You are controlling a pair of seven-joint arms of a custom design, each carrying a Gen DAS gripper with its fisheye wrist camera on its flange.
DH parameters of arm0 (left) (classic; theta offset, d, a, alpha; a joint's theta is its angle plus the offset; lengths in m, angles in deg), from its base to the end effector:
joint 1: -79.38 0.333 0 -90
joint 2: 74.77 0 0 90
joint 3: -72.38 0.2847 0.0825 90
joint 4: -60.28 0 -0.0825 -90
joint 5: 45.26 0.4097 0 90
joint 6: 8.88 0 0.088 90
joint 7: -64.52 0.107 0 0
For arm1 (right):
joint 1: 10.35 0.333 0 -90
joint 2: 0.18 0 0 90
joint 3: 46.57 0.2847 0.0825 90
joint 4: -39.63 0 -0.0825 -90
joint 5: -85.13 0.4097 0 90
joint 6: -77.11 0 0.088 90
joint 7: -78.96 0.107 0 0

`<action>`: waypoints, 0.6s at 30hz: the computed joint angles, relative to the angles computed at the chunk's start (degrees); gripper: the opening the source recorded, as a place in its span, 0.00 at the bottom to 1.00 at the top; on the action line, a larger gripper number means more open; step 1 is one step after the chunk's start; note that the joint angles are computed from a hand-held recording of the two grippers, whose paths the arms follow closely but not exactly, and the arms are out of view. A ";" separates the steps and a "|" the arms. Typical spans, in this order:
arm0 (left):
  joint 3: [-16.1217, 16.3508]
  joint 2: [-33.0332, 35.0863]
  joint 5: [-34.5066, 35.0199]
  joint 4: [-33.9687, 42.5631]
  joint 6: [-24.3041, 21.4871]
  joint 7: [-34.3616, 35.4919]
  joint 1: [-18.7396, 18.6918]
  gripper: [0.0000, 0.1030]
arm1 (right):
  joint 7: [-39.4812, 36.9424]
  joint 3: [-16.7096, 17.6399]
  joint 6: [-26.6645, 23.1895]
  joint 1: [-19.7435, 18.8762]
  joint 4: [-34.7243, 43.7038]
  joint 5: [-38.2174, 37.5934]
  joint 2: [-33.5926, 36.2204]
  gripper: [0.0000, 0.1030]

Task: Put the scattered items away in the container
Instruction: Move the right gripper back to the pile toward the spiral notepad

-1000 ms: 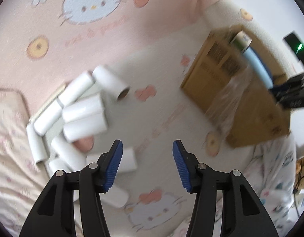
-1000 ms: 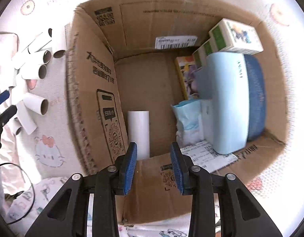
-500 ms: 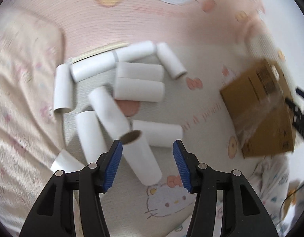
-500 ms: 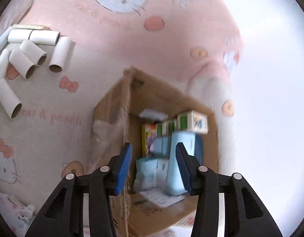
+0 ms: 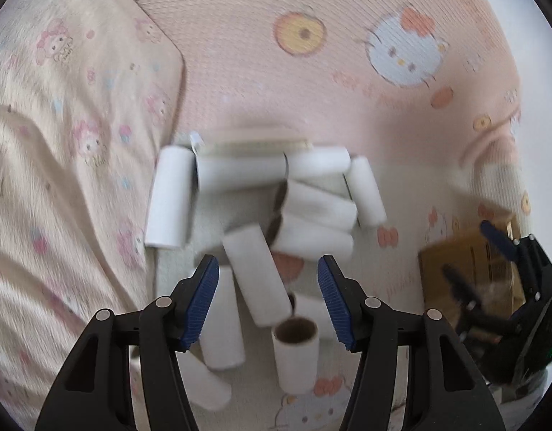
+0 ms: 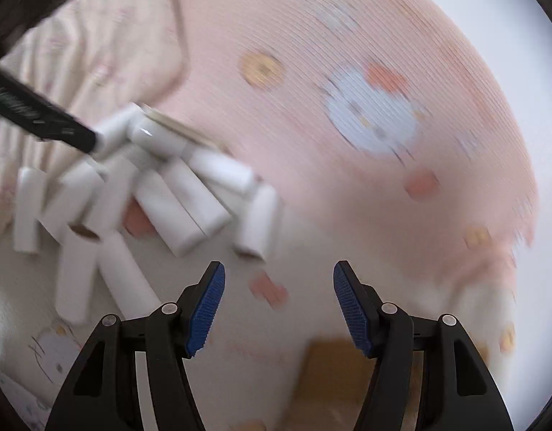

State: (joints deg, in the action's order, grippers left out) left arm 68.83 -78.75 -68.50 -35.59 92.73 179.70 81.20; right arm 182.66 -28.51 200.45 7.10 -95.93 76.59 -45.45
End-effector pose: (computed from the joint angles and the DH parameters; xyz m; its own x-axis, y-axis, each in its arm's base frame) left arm 0.5785 -0.0530 0.6079 -0.4332 -0.8540 0.2883 -0.8870 0.3472 -0.3043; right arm 0.3207 0.2546 0.6153 0.3108 -0.9205 0.2369 -0.7311 -0.3908 -0.5593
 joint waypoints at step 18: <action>-4.61 23.30 4.25 24.42 -3.13 -11.74 2.89 0.60 | 5.03 -9.61 14.83 3.65 18.48 20.75 32.31 0.59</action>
